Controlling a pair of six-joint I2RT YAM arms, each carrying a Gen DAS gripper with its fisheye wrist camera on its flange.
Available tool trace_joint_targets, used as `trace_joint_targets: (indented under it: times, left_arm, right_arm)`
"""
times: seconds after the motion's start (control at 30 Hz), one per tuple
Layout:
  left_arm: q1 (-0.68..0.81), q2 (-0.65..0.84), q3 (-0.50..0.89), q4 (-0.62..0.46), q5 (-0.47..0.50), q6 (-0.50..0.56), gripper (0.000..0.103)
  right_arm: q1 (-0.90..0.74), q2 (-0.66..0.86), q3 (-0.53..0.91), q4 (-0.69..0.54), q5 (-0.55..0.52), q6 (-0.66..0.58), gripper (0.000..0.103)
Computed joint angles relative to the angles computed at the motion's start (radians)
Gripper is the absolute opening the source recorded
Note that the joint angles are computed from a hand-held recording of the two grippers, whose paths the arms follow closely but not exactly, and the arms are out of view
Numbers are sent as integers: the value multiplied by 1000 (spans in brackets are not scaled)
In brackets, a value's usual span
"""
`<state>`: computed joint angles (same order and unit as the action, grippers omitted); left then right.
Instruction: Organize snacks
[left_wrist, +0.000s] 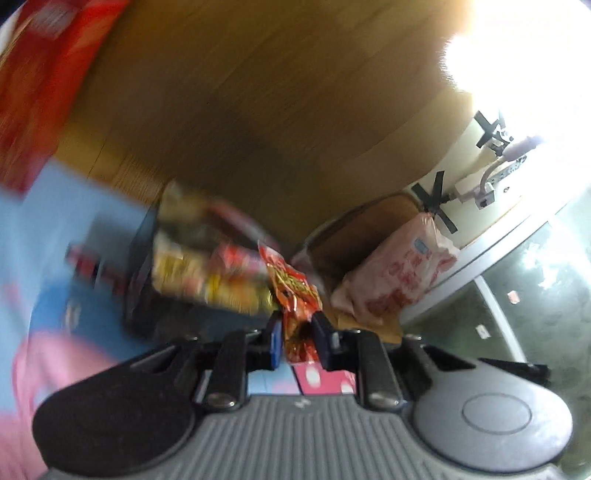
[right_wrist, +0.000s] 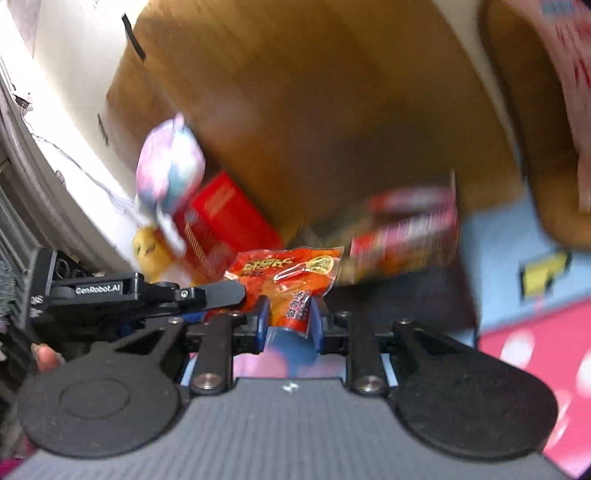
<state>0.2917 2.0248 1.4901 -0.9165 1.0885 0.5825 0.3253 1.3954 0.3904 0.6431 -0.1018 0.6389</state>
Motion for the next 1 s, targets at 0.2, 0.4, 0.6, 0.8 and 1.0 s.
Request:
trace_joint_targets:
  times: [0.2, 0.4, 0.6, 0.8, 1.0]
  left_arm:
    - [-146, -92, -170, 557, -355, -337, 52]
    - [32, -163, -310, 470, -153, -111, 49]
    - [270, -97, -300, -20, -113, 456, 50]
    - [450, 6, -267, -354, -179, 859, 50]
    - [489, 8, -320, -473, -203, 1019, 50]
  right_arm:
    - [126, 220, 146, -30, 413, -279, 37]
    - [174, 31, -134, 117, 365, -228, 37]
    - [391, -257, -309, -90, 380, -28, 37]
    - [802, -347, -283, -275, 637, 112, 39]
    - [830, -56, -106, -274, 716, 122, 36]
